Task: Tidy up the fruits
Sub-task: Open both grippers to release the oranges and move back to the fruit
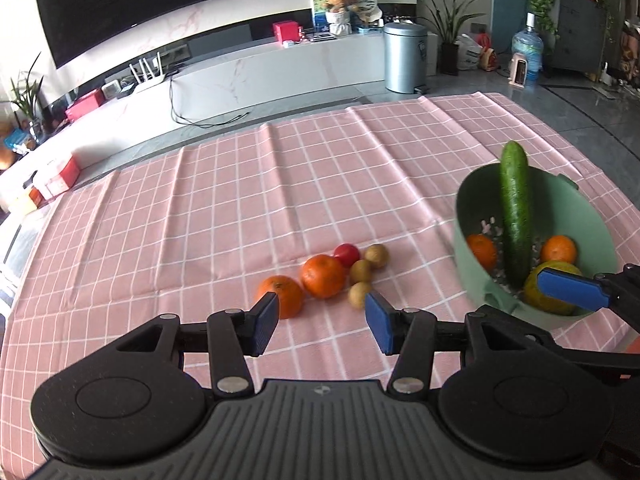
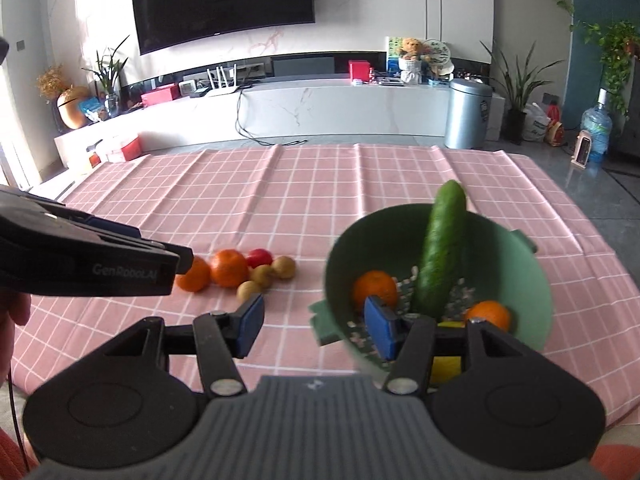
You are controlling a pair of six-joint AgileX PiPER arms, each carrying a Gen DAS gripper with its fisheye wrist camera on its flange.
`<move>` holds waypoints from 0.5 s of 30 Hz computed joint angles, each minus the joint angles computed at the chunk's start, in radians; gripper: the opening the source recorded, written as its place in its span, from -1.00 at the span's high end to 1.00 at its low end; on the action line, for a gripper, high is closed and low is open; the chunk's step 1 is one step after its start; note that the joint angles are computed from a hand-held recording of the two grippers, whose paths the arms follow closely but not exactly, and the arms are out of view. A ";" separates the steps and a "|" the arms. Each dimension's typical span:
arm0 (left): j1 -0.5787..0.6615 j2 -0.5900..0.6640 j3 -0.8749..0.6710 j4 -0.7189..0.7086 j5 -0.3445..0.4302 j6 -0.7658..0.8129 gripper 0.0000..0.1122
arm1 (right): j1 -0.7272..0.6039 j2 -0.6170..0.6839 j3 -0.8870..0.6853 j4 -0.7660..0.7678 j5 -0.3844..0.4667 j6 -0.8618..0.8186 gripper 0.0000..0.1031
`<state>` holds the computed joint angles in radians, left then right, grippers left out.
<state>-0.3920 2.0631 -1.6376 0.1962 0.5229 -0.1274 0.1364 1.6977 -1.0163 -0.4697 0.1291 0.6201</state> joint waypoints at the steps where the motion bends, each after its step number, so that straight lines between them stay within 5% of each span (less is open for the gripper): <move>1: 0.009 -0.007 0.017 0.003 -0.015 -0.004 -0.05 | 0.012 0.009 -0.007 -0.039 0.003 0.048 -0.02; 15: 0.091 0.025 0.047 -0.080 -0.107 0.033 -0.05 | 0.090 0.149 -0.153 -0.311 0.019 0.288 -0.11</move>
<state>-0.3011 2.0884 -1.5907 0.1164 0.4158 -0.0948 0.2268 1.8468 -1.1689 -0.7805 0.1480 0.9080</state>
